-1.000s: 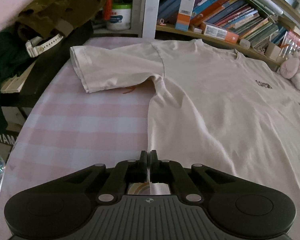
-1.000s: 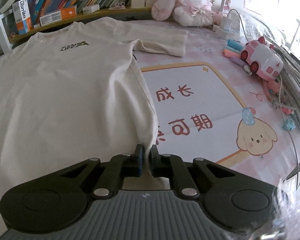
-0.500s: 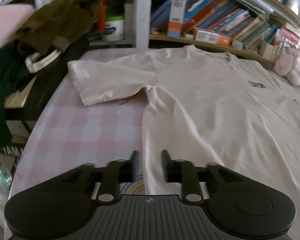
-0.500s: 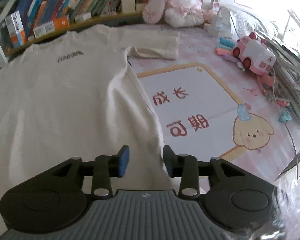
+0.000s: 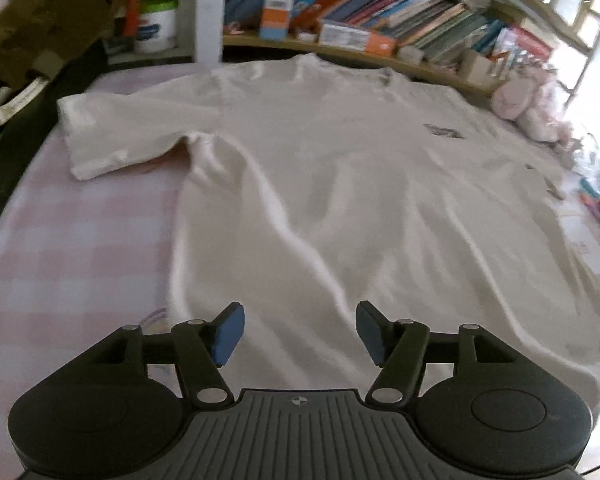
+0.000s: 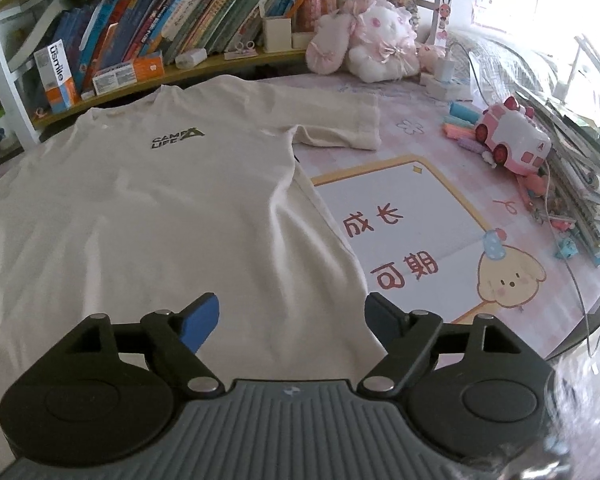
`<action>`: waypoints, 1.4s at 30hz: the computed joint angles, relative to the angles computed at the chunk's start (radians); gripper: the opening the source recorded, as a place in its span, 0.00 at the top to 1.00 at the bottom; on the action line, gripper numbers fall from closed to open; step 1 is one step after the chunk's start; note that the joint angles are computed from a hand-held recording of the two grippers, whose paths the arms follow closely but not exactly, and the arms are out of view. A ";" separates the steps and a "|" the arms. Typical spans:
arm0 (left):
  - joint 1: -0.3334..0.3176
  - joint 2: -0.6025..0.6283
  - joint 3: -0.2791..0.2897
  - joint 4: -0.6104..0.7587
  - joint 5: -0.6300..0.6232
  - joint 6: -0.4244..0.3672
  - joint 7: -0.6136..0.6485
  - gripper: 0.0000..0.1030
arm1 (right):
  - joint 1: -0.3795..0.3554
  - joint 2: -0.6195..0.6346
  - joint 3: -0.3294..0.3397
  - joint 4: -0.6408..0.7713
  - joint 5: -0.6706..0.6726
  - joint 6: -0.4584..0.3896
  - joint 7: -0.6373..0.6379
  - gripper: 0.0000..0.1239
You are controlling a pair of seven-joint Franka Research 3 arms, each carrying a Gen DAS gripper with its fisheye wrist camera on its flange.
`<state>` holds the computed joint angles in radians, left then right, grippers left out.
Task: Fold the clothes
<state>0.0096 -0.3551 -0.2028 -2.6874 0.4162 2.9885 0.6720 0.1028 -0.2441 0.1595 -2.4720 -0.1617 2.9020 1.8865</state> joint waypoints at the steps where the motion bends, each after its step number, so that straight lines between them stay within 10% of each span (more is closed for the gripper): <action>1: 0.019 -0.007 -0.023 -0.003 0.021 0.010 -0.019 0.39 | 0.000 -0.003 0.001 0.000 -0.003 -0.005 -0.002 0.36; 14: 0.065 0.030 -0.148 0.095 0.198 -0.073 -0.235 0.39 | 0.065 0.078 -0.098 0.056 0.155 0.025 -0.206 0.35; 25: -0.019 0.253 -0.258 0.436 0.424 -0.492 -0.569 0.32 | 0.043 0.333 -0.170 0.345 0.784 -0.080 -0.891 0.35; 42: -0.287 0.468 -0.129 0.727 0.401 -0.736 -0.623 0.22 | -0.158 0.647 -0.122 0.775 0.924 -0.392 -1.007 0.51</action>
<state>-0.2774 0.1131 -0.3315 -1.9607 0.8173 2.2522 0.0488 -0.0555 0.4030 0.0378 -1.6970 0.7620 2.5096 0.8798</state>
